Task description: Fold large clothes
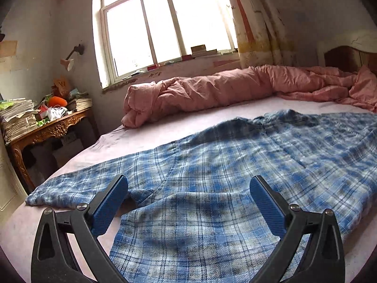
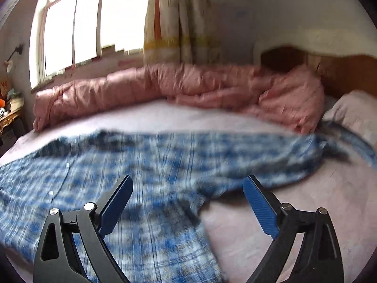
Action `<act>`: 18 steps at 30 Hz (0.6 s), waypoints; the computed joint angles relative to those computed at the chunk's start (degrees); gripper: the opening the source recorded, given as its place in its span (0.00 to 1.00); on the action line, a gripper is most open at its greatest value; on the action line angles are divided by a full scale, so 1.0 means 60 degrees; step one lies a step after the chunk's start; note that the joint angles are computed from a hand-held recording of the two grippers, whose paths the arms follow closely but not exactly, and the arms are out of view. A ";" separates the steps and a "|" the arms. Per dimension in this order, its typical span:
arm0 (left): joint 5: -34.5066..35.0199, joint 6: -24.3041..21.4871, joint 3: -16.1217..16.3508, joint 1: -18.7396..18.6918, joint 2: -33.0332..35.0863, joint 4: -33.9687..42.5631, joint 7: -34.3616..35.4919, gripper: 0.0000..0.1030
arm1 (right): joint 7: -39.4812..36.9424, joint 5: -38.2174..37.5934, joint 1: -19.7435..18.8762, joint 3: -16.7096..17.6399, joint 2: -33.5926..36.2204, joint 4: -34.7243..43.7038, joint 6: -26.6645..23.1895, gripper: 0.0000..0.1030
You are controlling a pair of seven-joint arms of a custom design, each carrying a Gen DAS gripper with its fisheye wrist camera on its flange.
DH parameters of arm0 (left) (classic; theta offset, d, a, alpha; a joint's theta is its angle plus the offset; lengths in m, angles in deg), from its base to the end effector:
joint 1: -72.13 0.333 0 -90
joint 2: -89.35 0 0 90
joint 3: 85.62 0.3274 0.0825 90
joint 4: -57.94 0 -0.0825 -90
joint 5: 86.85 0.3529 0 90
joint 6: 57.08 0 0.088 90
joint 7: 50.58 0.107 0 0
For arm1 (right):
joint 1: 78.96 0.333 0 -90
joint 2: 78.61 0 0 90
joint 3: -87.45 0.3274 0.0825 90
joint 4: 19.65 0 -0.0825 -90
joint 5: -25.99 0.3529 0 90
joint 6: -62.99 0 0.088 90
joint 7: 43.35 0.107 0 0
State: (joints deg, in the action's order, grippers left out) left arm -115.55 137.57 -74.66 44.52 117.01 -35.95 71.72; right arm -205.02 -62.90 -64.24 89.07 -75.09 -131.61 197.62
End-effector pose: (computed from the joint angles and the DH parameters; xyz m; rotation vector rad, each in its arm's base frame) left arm 0.6666 -0.1757 0.5209 -1.1405 1.6556 -1.0175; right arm 0.5615 0.1493 0.5178 -1.0428 1.9032 -1.3674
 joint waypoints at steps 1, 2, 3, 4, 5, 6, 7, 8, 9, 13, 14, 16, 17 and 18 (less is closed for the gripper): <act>0.0074 0.0256 -0.0370 0.0276 -0.0059 -0.0071 -0.0083 1.00 | 0.0140 -0.0345 0.0137 0.0088 -0.0043 -0.0025 -0.0513 1.00; 0.0285 0.0579 -0.1073 0.0866 -0.0147 -0.0179 -0.0205 1.00 | 0.0124 -0.0472 0.0229 0.0152 -0.0053 -0.0011 -0.0866 1.00; 0.0439 0.0861 -0.1644 0.1339 -0.0191 -0.0252 -0.0351 1.00 | -0.0013 -0.0474 0.0368 0.0249 0.0009 0.0069 -0.1470 1.00; 0.0596 0.1154 -0.2179 0.1800 -0.0232 -0.0339 -0.0560 1.00 | -0.0224 -0.0458 0.0529 0.0339 0.0144 0.0198 -0.2148 1.00; 0.0856 0.1391 -0.2745 0.2309 -0.0264 -0.0423 -0.0849 1.00 | -0.0483 -0.0372 0.0652 0.0375 0.0259 0.0321 -0.2571 1.00; 0.1238 0.1534 -0.3320 0.2852 -0.0299 -0.0526 -0.1211 1.00 | -0.0788 -0.0302 0.0726 0.0368 0.0374 0.0449 -0.2701 1.00; 0.1550 0.1563 -0.3679 0.3211 -0.0325 -0.0590 -0.1500 1.00 | -0.0990 -0.0247 0.0721 0.0310 0.0430 0.0531 -0.2446 1.00; 0.1647 0.1610 -0.3733 0.3273 -0.0338 -0.0620 -0.1621 1.00 | -0.1143 -0.0159 0.0687 0.0247 0.0458 0.0578 -0.2081 1.00; 0.1551 0.1710 -0.3555 0.3097 -0.0347 -0.0651 -0.1568 1.00 | -0.1207 -0.0106 0.0681 0.0202 0.0460 0.0590 -0.1888 1.00; -0.0514 0.2098 -0.1645 0.0928 -0.0228 -0.0429 0.0505 1.00 | -0.1847 0.0338 0.0689 0.0114 0.0514 0.0738 -0.1430 1.00; -0.0695 0.2369 -0.1617 0.0782 -0.0196 -0.0444 0.0869 1.00 | -0.1805 0.0376 0.0663 0.0085 0.0450 0.0702 -0.1205 1.00; -0.0160 0.2600 -0.2189 0.1195 -0.0417 -0.0799 0.0800 1.00 | -0.1423 0.0381 0.0504 -0.0001 0.0191 0.0528 -0.0423 1.00; -0.0093 0.2502 -0.2425 0.1323 -0.0588 -0.0946 0.0899 1.00 | -0.1248 0.0395 0.0396 -0.0040 0.0030 0.0432 -0.0009 1.00; 0.0452 0.2522 -0.2951 0.1785 -0.0788 -0.1222 0.0509 1.00 | -0.1054 0.0303 0.0314 -0.0052 -0.0102 0.0336 0.0241 1.00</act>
